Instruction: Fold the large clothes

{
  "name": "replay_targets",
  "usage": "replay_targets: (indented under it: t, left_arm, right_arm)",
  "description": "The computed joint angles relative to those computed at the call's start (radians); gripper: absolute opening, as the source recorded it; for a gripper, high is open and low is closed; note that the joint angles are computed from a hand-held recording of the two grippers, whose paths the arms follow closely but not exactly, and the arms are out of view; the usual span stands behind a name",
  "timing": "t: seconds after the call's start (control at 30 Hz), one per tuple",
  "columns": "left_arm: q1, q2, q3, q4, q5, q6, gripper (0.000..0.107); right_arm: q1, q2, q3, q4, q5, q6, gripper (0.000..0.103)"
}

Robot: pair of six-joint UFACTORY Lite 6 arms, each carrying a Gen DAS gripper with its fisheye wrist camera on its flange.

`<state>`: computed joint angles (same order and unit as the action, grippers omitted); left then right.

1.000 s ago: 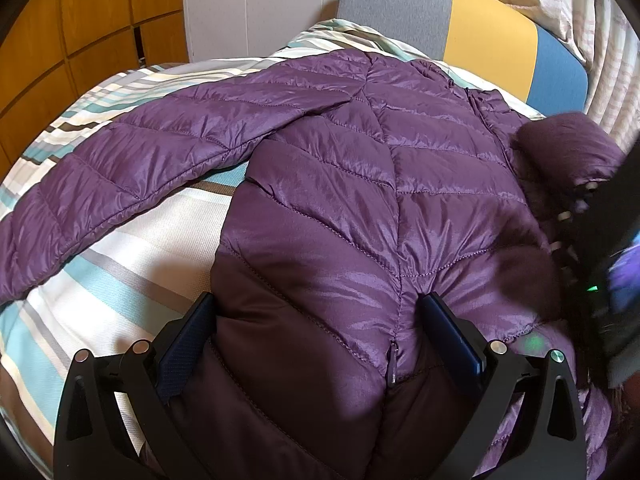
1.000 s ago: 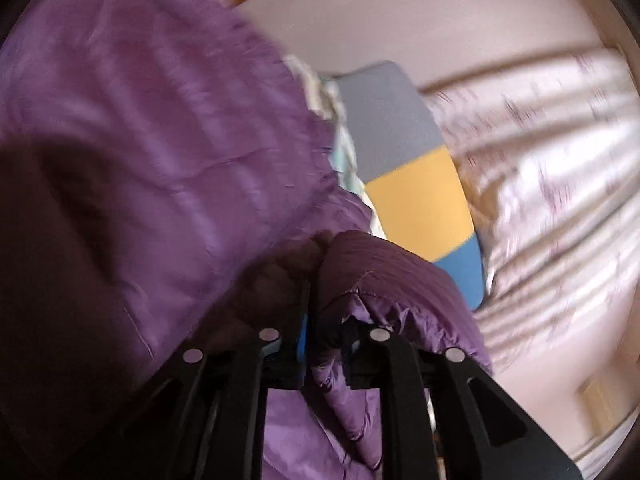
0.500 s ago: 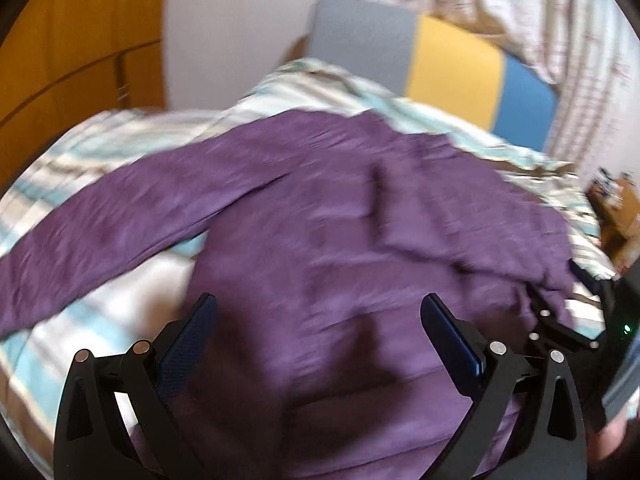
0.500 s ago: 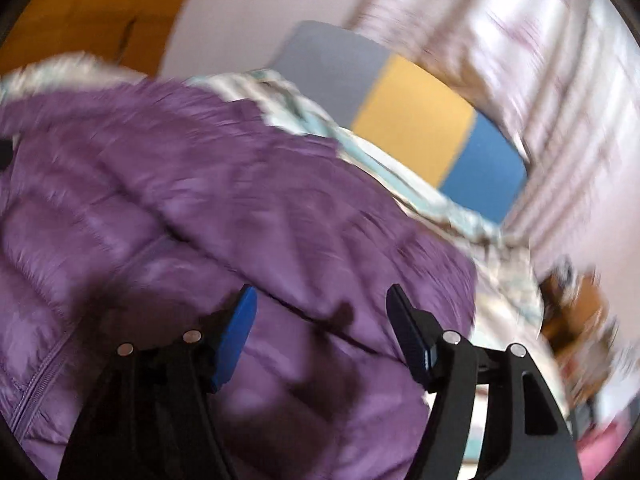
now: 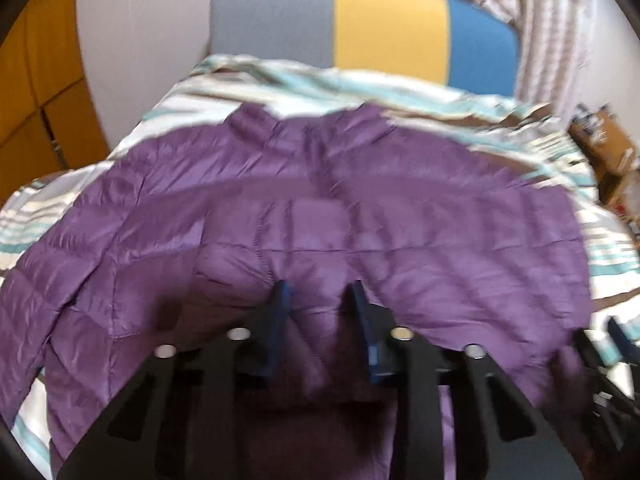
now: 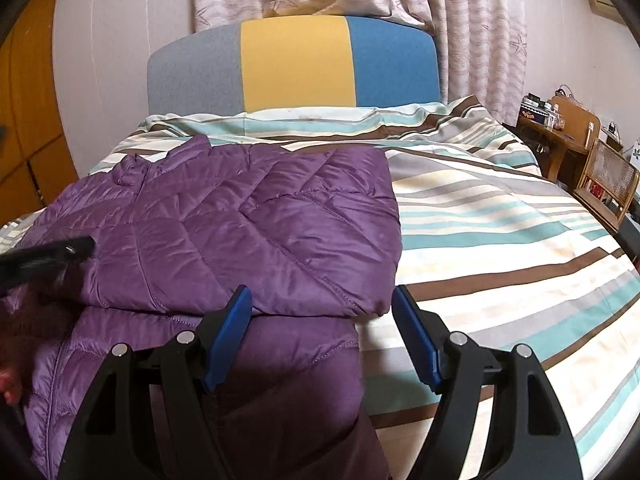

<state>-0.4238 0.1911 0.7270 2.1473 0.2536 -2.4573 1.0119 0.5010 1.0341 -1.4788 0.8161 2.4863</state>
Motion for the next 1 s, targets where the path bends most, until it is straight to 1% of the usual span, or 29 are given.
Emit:
replay_targets:
  t: [0.03, 0.07, 0.17, 0.2, 0.27, 0.33, 0.37, 0.47, 0.5, 0.53, 0.57, 0.6, 0.63, 0.7, 0.8, 0.83, 0.87, 0.9, 1.0]
  left_arm:
    - [0.009, 0.023, 0.004, 0.002, 0.02, 0.002, 0.025]
    - [0.013, 0.035, 0.005, -0.01, 0.042, 0.016, 0.022]
    - [0.043, 0.036, -0.019, -0.019, 0.111, -0.004, 0.021]
    - [0.061, 0.036, -0.026, 0.014, 0.115, -0.043, 0.021]
    - [0.11, 0.022, -0.065, 0.174, 0.109, -0.209, 0.021]
    - [0.133, 0.008, -0.094, 0.292, 0.112, -0.325, 0.021]
    - [0.14, 0.012, -0.097, 0.321, 0.113, -0.35, 0.021]
    - [0.133, 0.034, -0.081, 0.299, 0.118, -0.326, 0.021]
    - [0.119, 0.03, -0.083, 0.28, 0.12, -0.317, 0.021]
    - [0.129, 0.031, -0.083, 0.304, 0.115, -0.338, 0.021]
    - [0.134, 0.034, -0.083, 0.337, 0.114, -0.371, 0.021]
    - [0.143, 0.034, -0.086, 0.38, 0.112, -0.413, 0.021]
    - [0.141, 0.031, -0.091, 0.394, 0.114, -0.433, 0.021]
    - [0.143, 0.037, -0.087, 0.409, 0.114, -0.448, 0.021]
    - [0.142, 0.032, -0.095, 0.423, 0.118, -0.467, 0.021]
    - [0.143, 0.033, -0.096, 0.43, 0.121, -0.474, 0.021]
    - [0.141, 0.032, -0.1, 0.432, 0.124, -0.477, 0.021]
    - [0.142, 0.032, -0.099, 0.433, 0.124, -0.477, 0.021]
    - [0.138, 0.029, -0.102, 0.424, 0.124, -0.467, 0.021]
  right_arm:
    - [0.007, 0.012, 0.012, 0.006, 0.031, -0.001, 0.073]
    - [0.055, 0.011, -0.009, 0.023, 0.029, 0.026, 0.073]
    - [0.137, 0.031, -0.021, 0.049, 0.069, 0.094, 0.073]
    - [0.149, 0.033, -0.024, 0.052, 0.077, 0.108, 0.073]
    - [0.169, 0.028, -0.027, 0.05, 0.097, 0.124, 0.073]
    - [0.181, -0.012, -0.051, 0.027, 0.105, 0.132, 0.073]
    - [0.179, -0.029, -0.056, 0.02, 0.101, 0.124, 0.072]
    - [0.126, -0.087, -0.062, -0.022, 0.078, 0.074, 0.067]
    - [0.095, -0.099, -0.054, -0.037, 0.067, 0.055, 0.066]
    - [0.059, -0.106, -0.048, -0.056, 0.046, 0.049, 0.064]
    - [0.003, -0.103, -0.033, -0.078, 0.005, 0.05, 0.061]
    - [-0.044, -0.093, -0.019, -0.098, -0.036, 0.056, 0.055]
    - [-0.088, -0.072, -0.001, -0.118, -0.076, 0.065, 0.052]
    - [-0.148, -0.034, 0.023, -0.147, -0.144, 0.084, 0.05]
    - [-0.219, 0.078, 0.079, -0.174, -0.264, 0.113, 0.051]
    - [-0.237, 0.102, 0.082, -0.221, -0.303, 0.162, 0.051]
    - [-0.242, 0.104, 0.078, -0.236, -0.309, 0.179, 0.051]
    - [-0.24, 0.109, 0.087, -0.21, -0.304, 0.155, 0.051]
    - [-0.204, 0.157, 0.162, -0.045, -0.245, -0.031, 0.051]
